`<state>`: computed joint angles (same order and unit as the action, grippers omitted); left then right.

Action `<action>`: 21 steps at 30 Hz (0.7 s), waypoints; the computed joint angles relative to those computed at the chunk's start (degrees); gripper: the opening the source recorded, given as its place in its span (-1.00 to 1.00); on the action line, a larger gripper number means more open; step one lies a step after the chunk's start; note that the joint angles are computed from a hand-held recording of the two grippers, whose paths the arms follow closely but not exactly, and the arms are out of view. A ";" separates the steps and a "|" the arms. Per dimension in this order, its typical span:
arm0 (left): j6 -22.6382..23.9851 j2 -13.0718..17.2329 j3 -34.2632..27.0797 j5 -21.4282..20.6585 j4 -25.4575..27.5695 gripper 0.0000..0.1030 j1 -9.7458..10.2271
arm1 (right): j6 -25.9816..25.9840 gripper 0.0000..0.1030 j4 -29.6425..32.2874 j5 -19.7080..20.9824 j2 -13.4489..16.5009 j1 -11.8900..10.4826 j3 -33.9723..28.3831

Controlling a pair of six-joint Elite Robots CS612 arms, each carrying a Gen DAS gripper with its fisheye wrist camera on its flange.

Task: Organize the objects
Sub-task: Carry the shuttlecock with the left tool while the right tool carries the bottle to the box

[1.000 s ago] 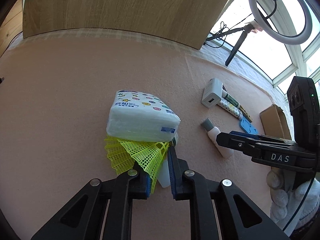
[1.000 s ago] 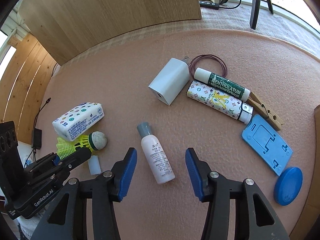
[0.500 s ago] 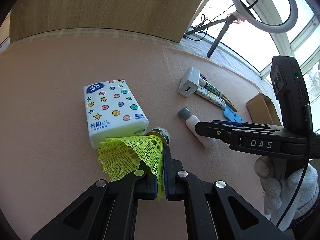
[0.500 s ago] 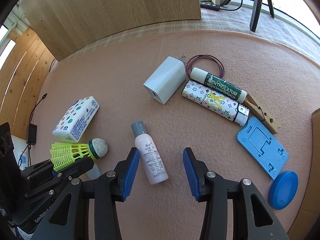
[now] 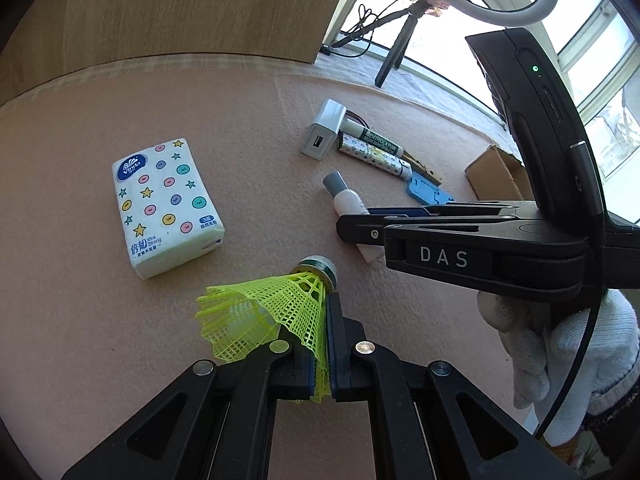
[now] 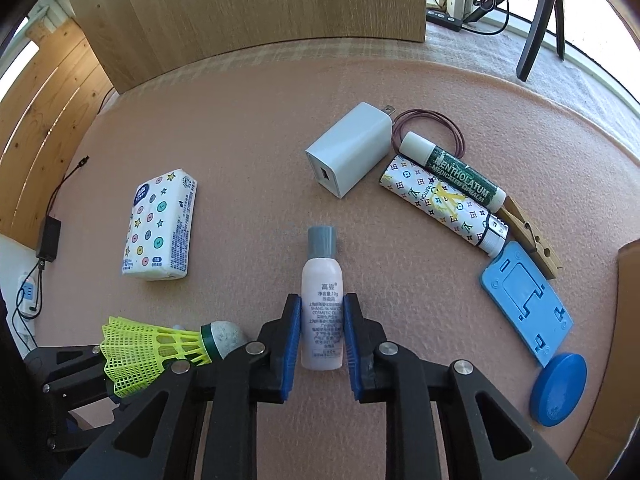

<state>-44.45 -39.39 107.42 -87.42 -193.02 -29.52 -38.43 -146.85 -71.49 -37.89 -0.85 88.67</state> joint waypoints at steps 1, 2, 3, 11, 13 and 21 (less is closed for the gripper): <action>0.10 -0.19 0.16 0.55 0.11 -0.94 -0.28 | -0.27 -0.63 0.01 0.17 -0.18 -0.14 0.30; 0.11 -0.32 0.30 0.63 -0.10 -0.94 -0.40 | -0.59 -0.63 0.01 0.44 -0.40 -0.34 0.62; -0.08 -0.48 0.49 0.63 -0.39 -0.94 -0.56 | -0.88 -0.63 -0.25 0.73 -0.72 -0.56 1.12; 0.28 -2.56 2.16 2.50 -1.33 -0.94 -2.64 | -2.25 -0.64 -1.57 4.69 -3.92 -3.92 5.26; 0.59 -3.31 2.56 3.17 -1.32 -0.94 -3.31 | -2.50 -0.64 -2.10 5.72 -4.82 -4.91 6.34; 1.88 -5.04 1.54 4.36 0.02 -0.94 -5.41 | -2.20 -0.64 -7.97 9.17 -8.44 -9.50 11.01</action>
<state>-42.57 -44.43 108.96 -83.06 -193.00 -34.93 -40.64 -154.82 -62.32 -46.33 -10.34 99.68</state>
